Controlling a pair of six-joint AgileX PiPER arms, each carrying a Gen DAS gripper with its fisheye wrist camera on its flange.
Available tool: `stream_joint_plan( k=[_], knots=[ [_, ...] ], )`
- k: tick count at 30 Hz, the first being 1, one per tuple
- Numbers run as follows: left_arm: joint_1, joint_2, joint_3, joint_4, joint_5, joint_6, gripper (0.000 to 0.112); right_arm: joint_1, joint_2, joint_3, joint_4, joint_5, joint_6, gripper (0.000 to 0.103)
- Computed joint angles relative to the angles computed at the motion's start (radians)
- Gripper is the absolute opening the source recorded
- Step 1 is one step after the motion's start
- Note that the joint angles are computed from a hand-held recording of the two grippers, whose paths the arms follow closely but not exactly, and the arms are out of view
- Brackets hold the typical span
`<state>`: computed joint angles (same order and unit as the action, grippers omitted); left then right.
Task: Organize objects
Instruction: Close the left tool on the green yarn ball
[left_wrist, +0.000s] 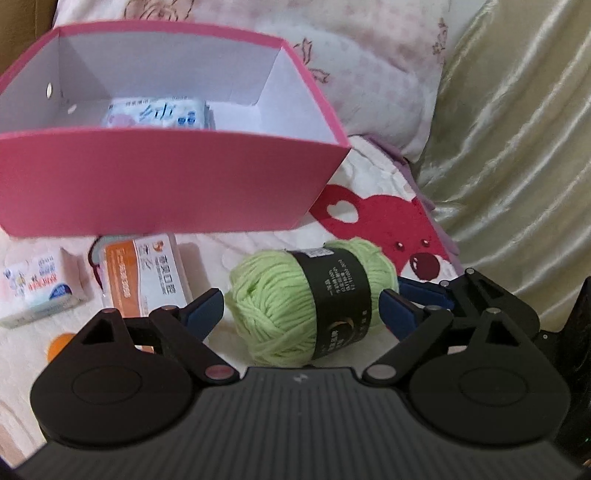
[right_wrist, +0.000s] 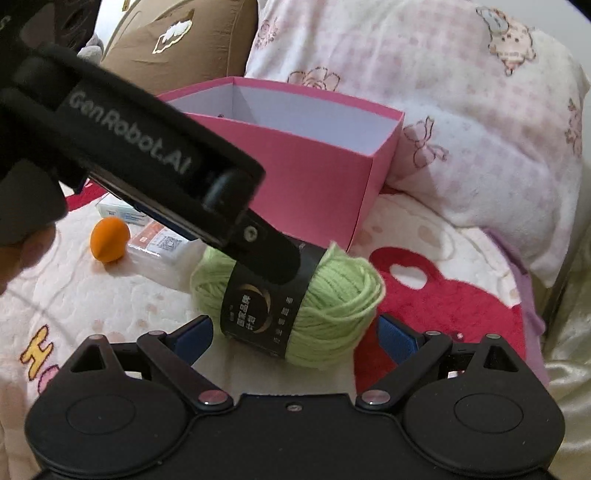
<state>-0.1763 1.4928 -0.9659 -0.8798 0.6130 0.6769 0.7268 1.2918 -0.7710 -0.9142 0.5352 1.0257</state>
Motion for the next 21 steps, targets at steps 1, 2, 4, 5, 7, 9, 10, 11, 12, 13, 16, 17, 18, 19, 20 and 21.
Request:
stream_joint_plan(
  k=[1,2,4,5,7,9,10,11,12,13,16,17,18,19,20,21],
  knots=[
    [0.005,0.008,0.0,-0.018,0.004,0.008,0.091,-0.011,0.001,0.002,0.004,-0.013,-0.001,0.097],
    [0.009,0.017,-0.003,-0.029,0.009,0.01,0.091,-0.02,0.002,0.005,-0.008,-0.026,0.014,0.097],
    [0.023,0.038,0.0,-0.096,0.025,0.066,0.091,-0.032,0.008,0.013,-0.038,-0.051,0.042,0.097],
    [0.036,0.042,0.009,-0.151,0.041,0.122,0.091,-0.042,0.013,0.013,-0.034,-0.069,0.038,0.096],
    [0.038,0.046,0.013,-0.186,0.05,0.158,0.091,-0.058,0.019,0.014,-0.013,-0.104,0.024,0.096],
    [0.036,0.038,0.018,-0.202,0.058,0.187,0.091,-0.057,0.016,0.018,-0.019,-0.12,0.047,0.096],
    [0.031,0.036,0.016,-0.187,0.059,0.178,0.091,-0.048,0.014,0.014,-0.015,-0.113,0.056,0.096],
    [0.025,0.032,0.014,-0.17,0.055,0.165,0.091,-0.041,0.009,0.01,-0.011,-0.111,0.068,0.096],
    [0.017,0.028,0.017,-0.158,0.046,0.153,0.09,-0.035,-0.002,0.012,-0.012,-0.117,0.087,0.096],
    [0.013,0.025,0.021,-0.15,0.039,0.141,0.089,-0.032,-0.012,0.016,-0.016,-0.131,0.106,0.096],
    [0.004,0.014,0.045,-0.15,0.002,0.109,0.07,-0.013,0.0,0.01,-0.053,-0.118,0.157,0.096],
    [0.001,0.01,0.049,-0.139,-0.01,0.094,0.066,-0.008,0.017,0.003,-0.063,-0.1,0.168,0.096],
    [-0.004,0.006,0.053,-0.127,-0.021,0.085,0.063,-0.01,0.031,0.001,-0.07,-0.093,0.183,0.096],
    [-0.007,0.006,0.053,-0.12,-0.026,0.079,0.061,-0.014,0.039,0.002,-0.076,-0.095,0.202,0.096],
    [-0.012,0.003,0.052,-0.108,-0.032,0.068,0.061,-0.023,0.041,0.009,-0.089,-0.109,0.232,0.096],
    [-0.016,0.002,0.051,-0.094,-0.036,0.053,0.06,-0.023,0.037,0.017,-0.107,-0.114,0.262,0.096]
  ],
)
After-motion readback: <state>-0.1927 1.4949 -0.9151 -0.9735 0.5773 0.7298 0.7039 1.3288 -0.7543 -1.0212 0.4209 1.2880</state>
